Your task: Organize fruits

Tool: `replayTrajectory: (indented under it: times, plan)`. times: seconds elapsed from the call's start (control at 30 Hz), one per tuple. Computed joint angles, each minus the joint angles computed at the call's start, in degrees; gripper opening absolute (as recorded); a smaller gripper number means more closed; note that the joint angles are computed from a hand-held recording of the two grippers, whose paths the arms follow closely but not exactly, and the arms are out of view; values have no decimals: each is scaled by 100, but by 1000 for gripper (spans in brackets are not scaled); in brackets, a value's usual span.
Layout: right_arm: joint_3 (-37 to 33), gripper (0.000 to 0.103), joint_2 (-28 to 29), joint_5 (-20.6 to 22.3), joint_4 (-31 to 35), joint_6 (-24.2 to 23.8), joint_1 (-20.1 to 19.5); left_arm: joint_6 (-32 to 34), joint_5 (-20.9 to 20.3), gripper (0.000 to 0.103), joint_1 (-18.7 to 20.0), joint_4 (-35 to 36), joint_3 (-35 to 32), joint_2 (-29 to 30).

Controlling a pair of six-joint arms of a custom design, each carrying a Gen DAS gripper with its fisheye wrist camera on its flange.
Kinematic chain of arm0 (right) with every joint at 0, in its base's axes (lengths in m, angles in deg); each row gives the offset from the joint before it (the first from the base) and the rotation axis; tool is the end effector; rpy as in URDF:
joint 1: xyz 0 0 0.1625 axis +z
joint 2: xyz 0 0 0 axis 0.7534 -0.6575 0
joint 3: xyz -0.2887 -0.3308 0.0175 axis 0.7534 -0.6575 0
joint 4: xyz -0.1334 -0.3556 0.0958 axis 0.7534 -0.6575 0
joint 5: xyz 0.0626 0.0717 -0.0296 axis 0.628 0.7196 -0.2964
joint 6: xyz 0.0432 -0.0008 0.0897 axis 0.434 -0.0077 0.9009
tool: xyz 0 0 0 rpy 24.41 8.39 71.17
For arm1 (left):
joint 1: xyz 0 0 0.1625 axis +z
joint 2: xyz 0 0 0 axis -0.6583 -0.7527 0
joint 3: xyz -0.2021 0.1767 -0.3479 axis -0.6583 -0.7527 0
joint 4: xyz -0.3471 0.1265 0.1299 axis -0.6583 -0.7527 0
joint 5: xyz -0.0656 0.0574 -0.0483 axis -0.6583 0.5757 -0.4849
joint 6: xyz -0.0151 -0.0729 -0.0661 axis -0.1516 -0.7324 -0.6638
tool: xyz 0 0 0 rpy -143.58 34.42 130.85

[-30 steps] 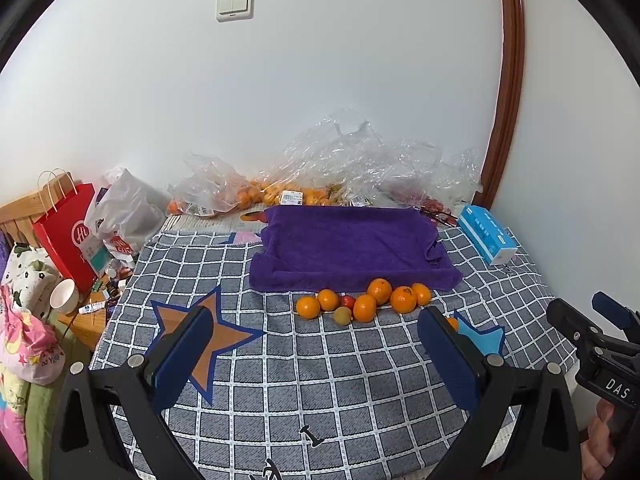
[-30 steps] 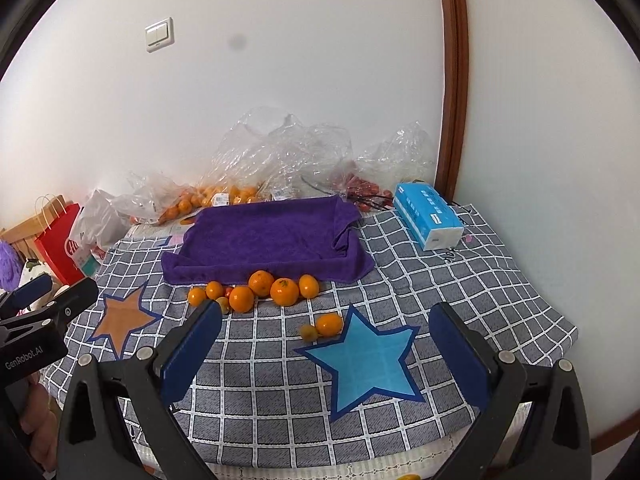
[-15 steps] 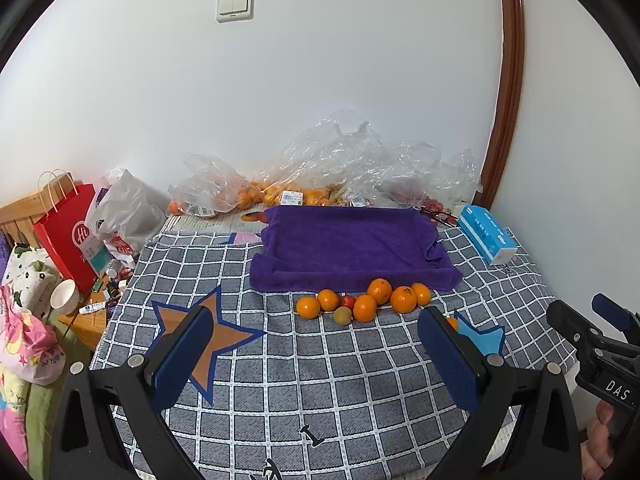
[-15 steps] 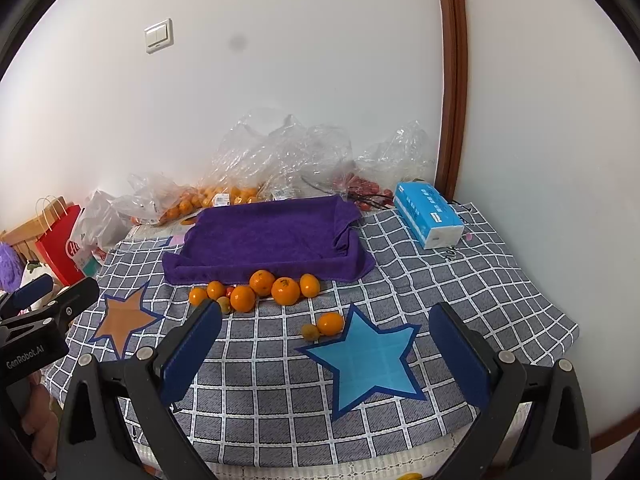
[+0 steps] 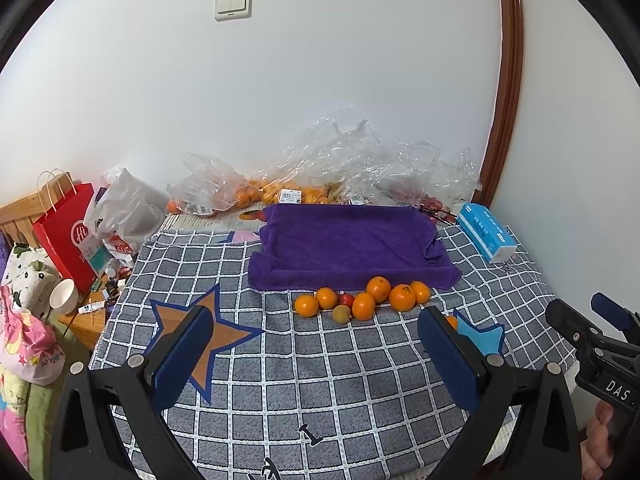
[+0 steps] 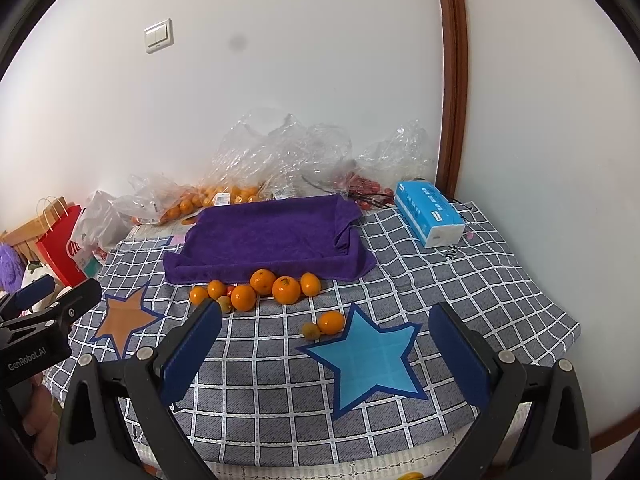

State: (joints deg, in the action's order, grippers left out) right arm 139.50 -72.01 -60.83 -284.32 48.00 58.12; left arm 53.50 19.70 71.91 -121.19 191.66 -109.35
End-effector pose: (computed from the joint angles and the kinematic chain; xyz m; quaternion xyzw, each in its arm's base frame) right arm 0.1998 -0.4225 0.3306 0.1014 -0.8424 0.4208 0.3209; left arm -0.3353 -0.4551 0.1755 0.1917 0.8409 -0.3988 0.3116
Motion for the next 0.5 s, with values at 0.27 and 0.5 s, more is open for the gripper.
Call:
replayTrajectory:
  times: [0.27,0.5]
  plan:
    - [-21,102,52,29,-36,-67,-16,-6,8,103,11,-7,21,8]
    - [-9,102,57,281,-91,-92,-147,84,15,103,71,-132,17,66]
